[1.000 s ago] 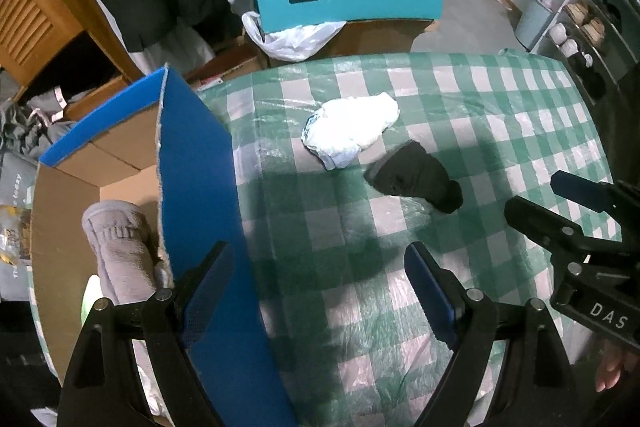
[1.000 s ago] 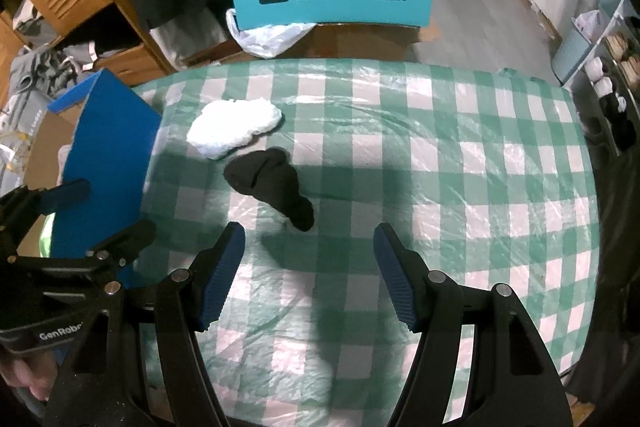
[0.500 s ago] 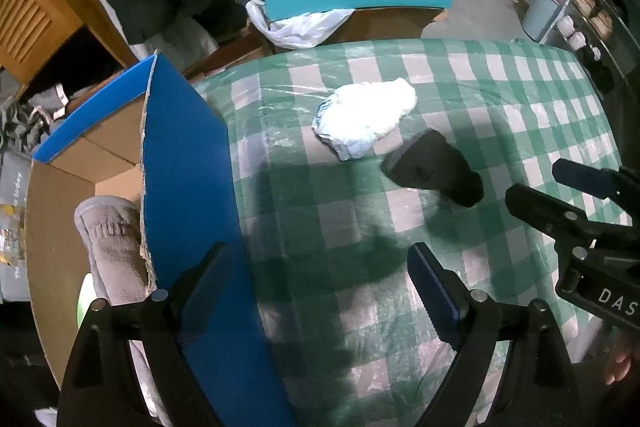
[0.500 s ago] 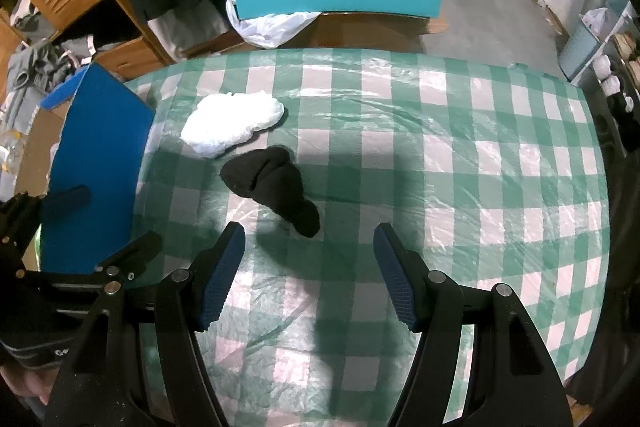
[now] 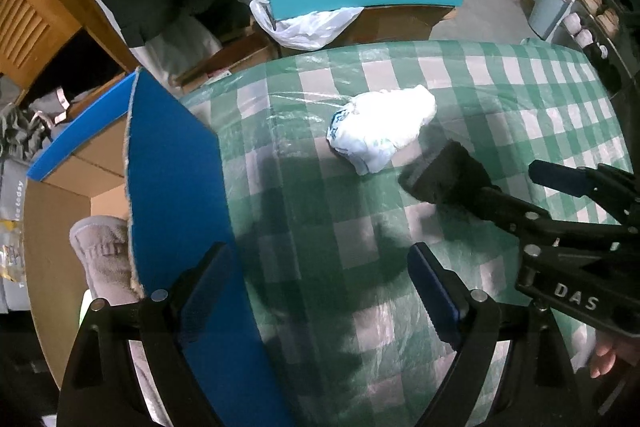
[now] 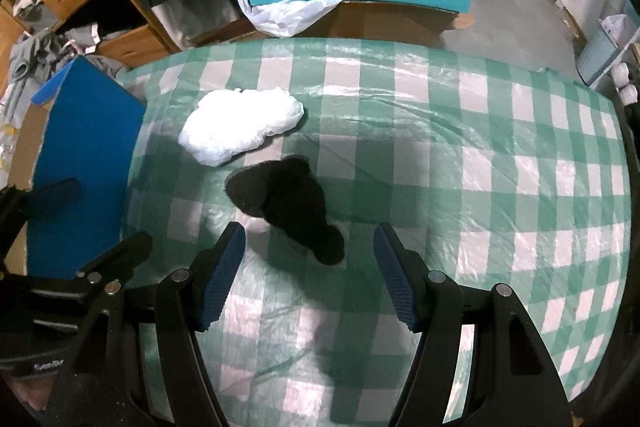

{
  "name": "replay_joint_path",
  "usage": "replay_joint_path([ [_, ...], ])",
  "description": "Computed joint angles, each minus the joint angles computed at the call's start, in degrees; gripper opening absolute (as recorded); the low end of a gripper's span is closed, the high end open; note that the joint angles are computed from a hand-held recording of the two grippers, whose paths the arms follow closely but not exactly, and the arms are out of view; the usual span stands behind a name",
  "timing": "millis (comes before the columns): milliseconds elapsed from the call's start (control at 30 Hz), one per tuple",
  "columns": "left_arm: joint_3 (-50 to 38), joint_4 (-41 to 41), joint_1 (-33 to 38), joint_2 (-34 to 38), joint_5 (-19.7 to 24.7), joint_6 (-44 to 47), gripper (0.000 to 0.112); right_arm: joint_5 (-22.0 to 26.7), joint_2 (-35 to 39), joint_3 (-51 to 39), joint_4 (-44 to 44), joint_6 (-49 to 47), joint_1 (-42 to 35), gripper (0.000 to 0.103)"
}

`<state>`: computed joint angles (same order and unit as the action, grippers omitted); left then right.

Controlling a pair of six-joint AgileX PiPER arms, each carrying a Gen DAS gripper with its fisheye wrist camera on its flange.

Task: Organize soft objects
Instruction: 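Lower the right tool onto the black sock and close on it, then lower the left tool onto the crumpled white sock and close on it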

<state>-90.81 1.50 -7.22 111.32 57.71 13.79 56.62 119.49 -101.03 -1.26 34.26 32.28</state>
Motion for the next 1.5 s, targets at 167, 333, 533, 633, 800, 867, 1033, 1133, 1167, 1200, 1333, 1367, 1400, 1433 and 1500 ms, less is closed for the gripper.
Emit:
replay_joint_path([
  [167, -3.0, -2.4, 0.2, 1.8, 1.6, 0.6, 0.091, -0.3, 1.8, -0.9, 1.4, -0.6, -1.1, 0.066],
  [333, -4.5, -0.2, -0.6, 3.3, 1.4, -0.5, 0.091, -1.8, 3.3, -1.2, 3.0, -2.2, -1.7, 0.066],
  [533, -4.6, 0.9, -1.1, 3.8, 1.0, -0.5, 0.091, -3.8, 5.1, -1.2, 6.0, -4.4, -2.7, 0.066],
  [633, -4.4, 2.0, -1.6, 4.0, 0.6, -0.9, 0.092, -5.8, 5.1, 0.0, 7.3, -5.7, -3.0, 0.065],
  [800, -5.1, 1.6, -1.8, 4.6, 0.8, -0.9, 0.096, -7.9, 4.8, 1.8, 9.0, -7.6, -3.3, 0.038],
  [867, -5.4, 0.9, -1.6, 4.6, 1.0, -0.6, 0.098, -8.5, 4.3, 2.8, 9.4, -8.0, -3.5, 0.037],
  [1033, -5.8, 0.0, -2.1, 4.8, 1.3, -0.3, 0.098, -8.2, 2.4, 4.9, 6.3, -4.7, -3.7, 0.035],
  [1133, -6.3, -1.5, -2.6, 5.0, 1.7, 0.4, 0.098, -8.7, 0.6, 7.0, 5.2, -2.5, -4.4, 0.035],
  [1167, -6.5, -1.6, -2.9, 5.2, 1.5, 0.5, 0.098, -8.8, 0.0, 7.6, 4.7, -1.9, -4.7, 0.035],
  [1200, -6.8, -1.7, -3.2, 5.4, 1.5, 0.5, 0.098, -8.9, -0.6, 8.2, 4.1, -1.2, -4.9, 0.035],
  [1333, -10.0, -3.4, -3.6, 7.7, 2.1, 0.9, 0.098, -9.7, -3.0, 10.4, 2.4, 0.8, -5.6, 0.035],
  [1367, -11.5, -4.1, -3.5, 8.8, 2.8, 1.0, 0.098, -9.7, -3.4, 10.8, 2.2, 1.1, -5.8, 0.035],
  [1400, -13.5, -4.9, -3.3, 10.2, 4.0, 1.1, 0.098, -9.7, -3.9, 11.2, 1.8, 1.5, -5.9, 0.035],
  [1433, -15.3, -5.2, -3.2, 11.6, 5.1, 0.9, 0.098, -9.8, -4.5, 11.7, 1.3, 1.9, -5.9, 0.035],
  [1500, -17.3, -5.5, -3.2, 13.3, 6.0, 0.8, 0.098, -9.7, -5.2, 12.2, 0.8, 2.4, -5.9, 0.035],
])
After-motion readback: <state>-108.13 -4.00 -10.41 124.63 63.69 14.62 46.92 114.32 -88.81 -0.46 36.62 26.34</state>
